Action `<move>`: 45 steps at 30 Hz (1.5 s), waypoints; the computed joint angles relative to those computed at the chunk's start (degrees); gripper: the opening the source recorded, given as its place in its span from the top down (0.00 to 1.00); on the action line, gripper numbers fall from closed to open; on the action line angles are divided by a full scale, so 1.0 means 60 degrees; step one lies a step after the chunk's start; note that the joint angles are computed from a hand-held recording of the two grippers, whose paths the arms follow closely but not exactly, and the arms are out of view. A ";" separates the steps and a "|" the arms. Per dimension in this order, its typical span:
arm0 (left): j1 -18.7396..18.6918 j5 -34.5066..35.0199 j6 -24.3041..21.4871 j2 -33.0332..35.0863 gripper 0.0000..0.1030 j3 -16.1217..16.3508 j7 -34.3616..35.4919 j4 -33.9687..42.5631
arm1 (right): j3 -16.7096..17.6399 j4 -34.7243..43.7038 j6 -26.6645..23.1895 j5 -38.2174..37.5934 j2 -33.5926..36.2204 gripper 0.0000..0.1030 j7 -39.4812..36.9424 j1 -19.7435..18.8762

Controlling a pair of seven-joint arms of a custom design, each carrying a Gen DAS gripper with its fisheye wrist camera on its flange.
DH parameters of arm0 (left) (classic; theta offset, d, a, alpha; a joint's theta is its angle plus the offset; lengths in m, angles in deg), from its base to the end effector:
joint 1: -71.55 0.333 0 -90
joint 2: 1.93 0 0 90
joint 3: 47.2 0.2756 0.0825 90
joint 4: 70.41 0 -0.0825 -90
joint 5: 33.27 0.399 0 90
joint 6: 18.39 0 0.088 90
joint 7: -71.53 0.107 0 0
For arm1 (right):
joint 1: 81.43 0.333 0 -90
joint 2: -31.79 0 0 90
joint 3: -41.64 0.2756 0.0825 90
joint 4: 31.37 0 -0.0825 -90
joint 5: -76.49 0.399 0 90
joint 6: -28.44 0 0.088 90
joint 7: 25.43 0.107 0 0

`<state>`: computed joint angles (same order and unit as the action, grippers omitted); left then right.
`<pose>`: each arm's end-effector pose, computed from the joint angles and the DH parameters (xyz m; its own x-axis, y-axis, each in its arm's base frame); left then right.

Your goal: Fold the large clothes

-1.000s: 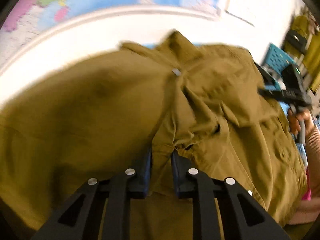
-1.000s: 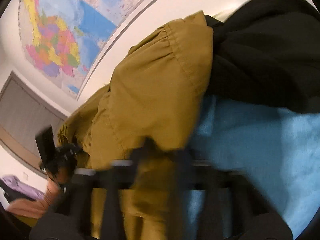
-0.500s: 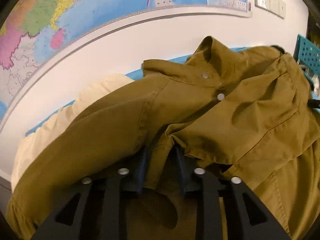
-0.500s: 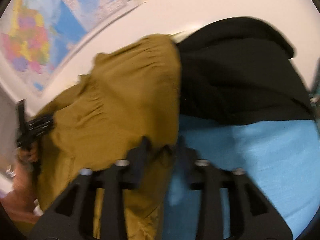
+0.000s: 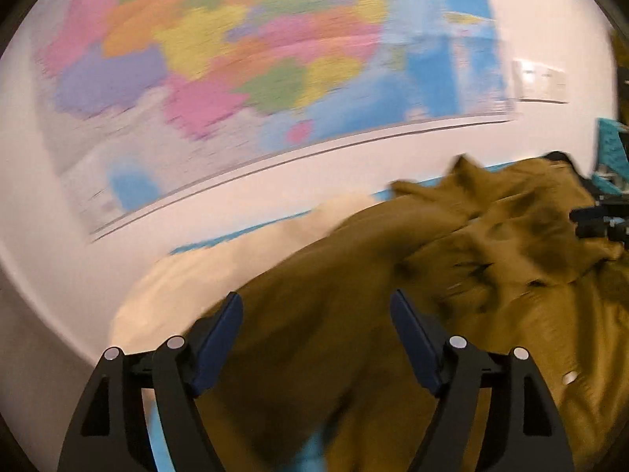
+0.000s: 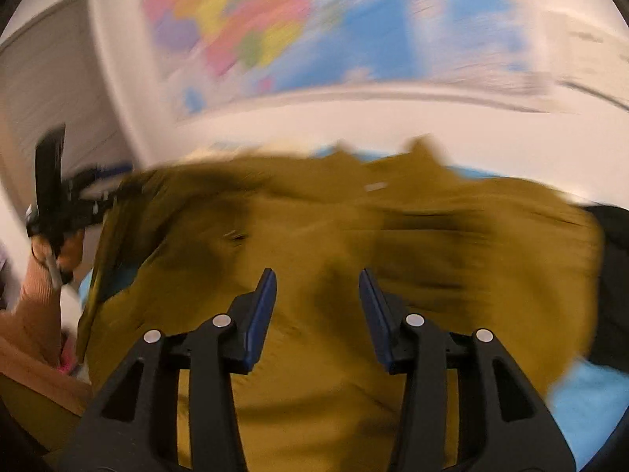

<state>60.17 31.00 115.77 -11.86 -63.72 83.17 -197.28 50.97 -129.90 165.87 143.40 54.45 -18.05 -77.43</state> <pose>0.4887 -0.2464 0.4398 0.2787 -0.9258 -0.2552 -0.6185 0.0303 -0.7852 0.6653 0.1551 0.3489 0.8008 -0.5465 -0.2451 -0.4934 -0.3700 -0.7872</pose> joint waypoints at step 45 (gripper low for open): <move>0.4054 -0.3255 0.6159 -0.2883 0.34 -0.2434 0.1162 -0.2281 | -0.1231 -0.1431 -0.2957 -0.3037 -0.3726 0.97 -0.0067 0.0906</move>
